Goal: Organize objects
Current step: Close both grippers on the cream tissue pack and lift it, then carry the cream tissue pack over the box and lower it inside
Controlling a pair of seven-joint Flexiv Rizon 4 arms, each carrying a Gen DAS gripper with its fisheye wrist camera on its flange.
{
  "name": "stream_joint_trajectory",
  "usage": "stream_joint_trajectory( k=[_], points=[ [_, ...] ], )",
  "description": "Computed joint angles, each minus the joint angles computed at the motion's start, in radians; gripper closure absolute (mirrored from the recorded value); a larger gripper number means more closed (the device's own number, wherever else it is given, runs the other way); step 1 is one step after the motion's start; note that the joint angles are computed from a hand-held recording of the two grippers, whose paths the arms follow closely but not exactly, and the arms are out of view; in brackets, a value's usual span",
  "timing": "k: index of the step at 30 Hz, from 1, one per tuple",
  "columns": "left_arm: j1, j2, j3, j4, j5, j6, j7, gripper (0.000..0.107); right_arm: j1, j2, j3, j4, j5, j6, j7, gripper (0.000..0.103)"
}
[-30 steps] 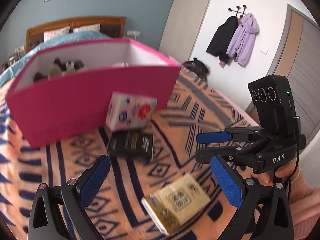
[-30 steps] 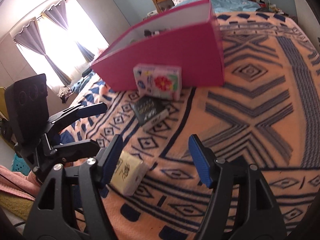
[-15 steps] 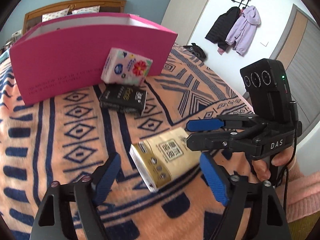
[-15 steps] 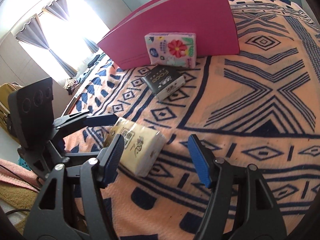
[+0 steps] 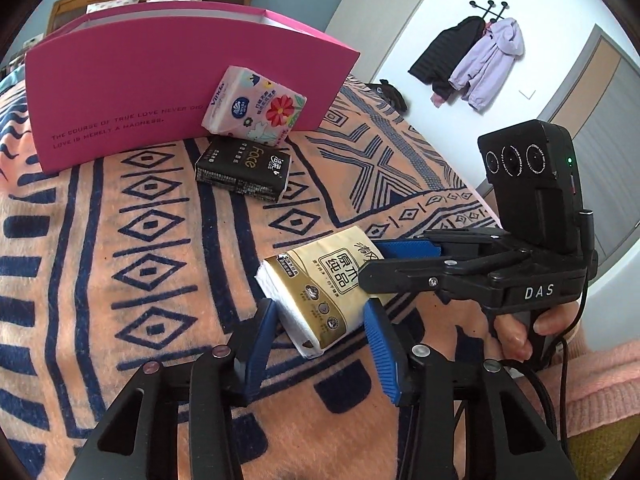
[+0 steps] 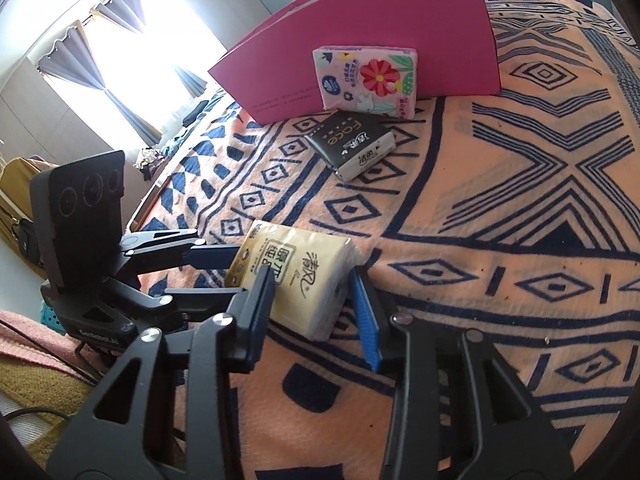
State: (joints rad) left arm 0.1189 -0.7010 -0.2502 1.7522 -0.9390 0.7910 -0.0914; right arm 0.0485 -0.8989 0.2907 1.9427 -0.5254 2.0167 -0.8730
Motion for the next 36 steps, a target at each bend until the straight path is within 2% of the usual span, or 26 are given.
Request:
stream_joint_trajectory(
  k=[19, 30, 36],
  points=[
    [-0.013, 0.005, -0.026, -0.039, -0.073, 0.015, 0.026, 0.063, 0.146, 0.044, -0.126, -0.032, 0.165, 0.049, -0.056, 0.062],
    [-0.029, 0.006, -0.05, -0.081, -0.138, 0.052, 0.068, 0.063, 0.169, 0.085, -0.165, -0.03, 0.224, 0.079, -0.109, 0.062],
    [-0.042, -0.01, -0.054, -0.129, -0.144, 0.054, 0.054, 0.063, 0.169, 0.099, -0.179, -0.046, 0.245, 0.083, -0.126, 0.062]
  ],
)
